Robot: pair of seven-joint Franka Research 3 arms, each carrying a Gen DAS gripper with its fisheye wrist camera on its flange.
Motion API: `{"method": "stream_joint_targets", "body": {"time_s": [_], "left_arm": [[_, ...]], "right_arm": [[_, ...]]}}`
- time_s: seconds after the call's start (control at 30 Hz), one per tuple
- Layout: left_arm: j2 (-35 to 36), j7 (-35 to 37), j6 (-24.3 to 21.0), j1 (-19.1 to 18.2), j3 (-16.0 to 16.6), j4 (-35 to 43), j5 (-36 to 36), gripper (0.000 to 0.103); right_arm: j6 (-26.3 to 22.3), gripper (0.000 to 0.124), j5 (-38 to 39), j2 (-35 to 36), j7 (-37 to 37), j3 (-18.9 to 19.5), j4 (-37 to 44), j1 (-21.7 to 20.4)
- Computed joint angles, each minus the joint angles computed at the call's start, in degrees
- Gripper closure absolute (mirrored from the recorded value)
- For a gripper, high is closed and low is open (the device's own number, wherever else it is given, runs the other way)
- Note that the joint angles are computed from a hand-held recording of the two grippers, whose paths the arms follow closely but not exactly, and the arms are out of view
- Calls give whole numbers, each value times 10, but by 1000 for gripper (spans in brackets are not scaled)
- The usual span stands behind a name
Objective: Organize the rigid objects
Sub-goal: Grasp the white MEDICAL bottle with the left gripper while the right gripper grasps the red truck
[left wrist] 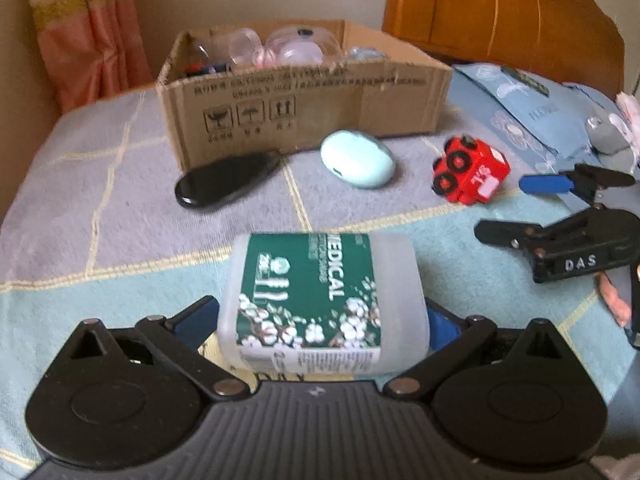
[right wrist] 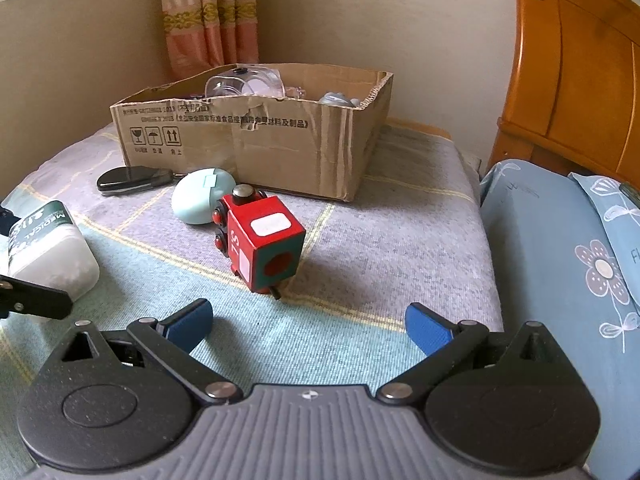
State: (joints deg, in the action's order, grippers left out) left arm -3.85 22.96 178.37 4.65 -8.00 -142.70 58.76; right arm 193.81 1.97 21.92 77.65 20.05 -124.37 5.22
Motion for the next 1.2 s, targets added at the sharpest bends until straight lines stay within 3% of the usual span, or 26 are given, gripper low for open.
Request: {"method": "stream_joint_targets", "body": {"time_s": [0.17,0.37,0.53,0.7,0.97,1.2], "left_arm": [[6,-46,-39,-5,-5,18,50,1],[11,-103,-45,-14,4,28,101,1],[11,-104,-46,-20,9,28,100,1],[9,-91,-40,-21,12,25,71,4],[3,-79,-21,-14,8,21,64,19],[0,-79,-24,-12,6,24,75,20]], "right_arm": [[-19,21,-37,18,-8,59,18,-64],[-61,21,-31,41,-56,107,53,-102],[-99,21,-10,56,-104,139,79,-123],[-105,24,15,67,-156,185,87,-154],[-117,51,64,65,-218,208,93,-168],[-125,76,106,50,-261,192,93,-149]]}}
